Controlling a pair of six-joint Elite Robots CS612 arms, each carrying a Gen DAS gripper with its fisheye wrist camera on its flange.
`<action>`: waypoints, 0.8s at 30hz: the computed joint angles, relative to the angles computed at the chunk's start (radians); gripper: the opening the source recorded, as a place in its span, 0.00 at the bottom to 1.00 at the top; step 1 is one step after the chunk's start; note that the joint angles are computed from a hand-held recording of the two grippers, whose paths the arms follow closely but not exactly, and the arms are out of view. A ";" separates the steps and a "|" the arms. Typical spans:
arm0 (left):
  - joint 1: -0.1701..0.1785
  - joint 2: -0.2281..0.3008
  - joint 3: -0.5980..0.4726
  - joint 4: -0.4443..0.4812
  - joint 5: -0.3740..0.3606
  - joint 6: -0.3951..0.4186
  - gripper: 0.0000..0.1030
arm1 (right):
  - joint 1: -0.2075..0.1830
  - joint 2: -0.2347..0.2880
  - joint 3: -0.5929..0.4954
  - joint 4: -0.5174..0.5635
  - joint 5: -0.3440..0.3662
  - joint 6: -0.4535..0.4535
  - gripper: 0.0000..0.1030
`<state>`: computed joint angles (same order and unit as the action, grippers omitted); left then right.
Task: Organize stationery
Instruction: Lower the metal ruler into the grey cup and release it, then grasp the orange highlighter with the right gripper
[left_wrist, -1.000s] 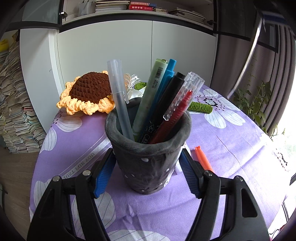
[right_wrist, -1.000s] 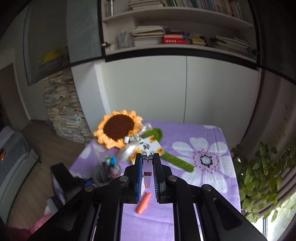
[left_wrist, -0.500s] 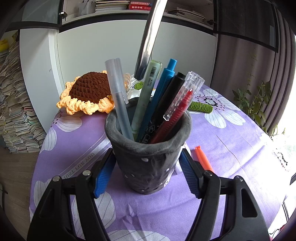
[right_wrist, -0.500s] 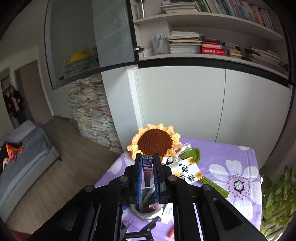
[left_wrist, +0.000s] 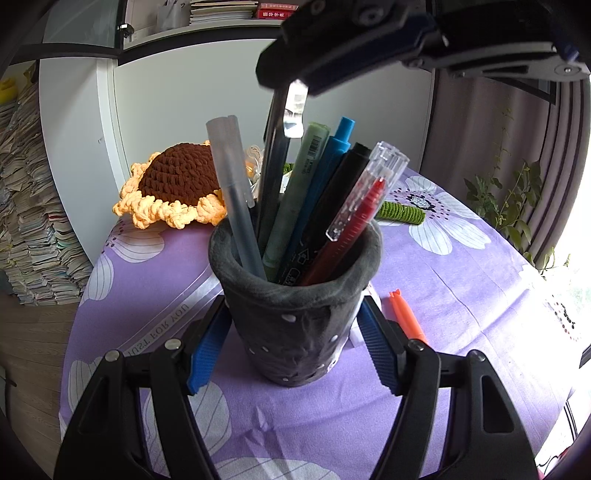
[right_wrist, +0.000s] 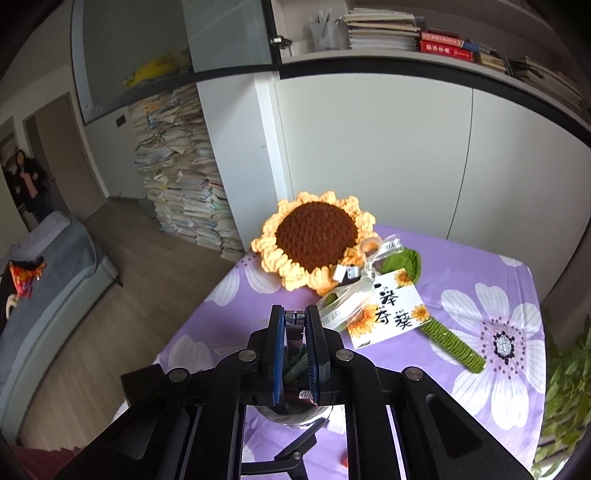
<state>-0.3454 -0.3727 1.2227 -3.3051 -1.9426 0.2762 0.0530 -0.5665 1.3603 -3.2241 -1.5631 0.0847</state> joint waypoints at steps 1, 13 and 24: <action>0.000 0.000 -0.001 0.001 0.000 0.000 0.68 | -0.001 0.004 -0.005 0.020 0.007 0.002 0.12; 0.001 0.002 -0.004 0.008 -0.002 -0.001 0.68 | -0.040 -0.061 0.129 -0.052 0.038 0.160 0.15; 0.001 0.003 -0.007 0.011 -0.004 -0.003 0.68 | -0.076 -0.013 0.100 0.280 0.066 0.299 0.18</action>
<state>-0.3447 -0.3696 1.2154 -3.2937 -1.9464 0.2735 -0.0234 -0.5790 1.4607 -2.9439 -1.4967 0.3835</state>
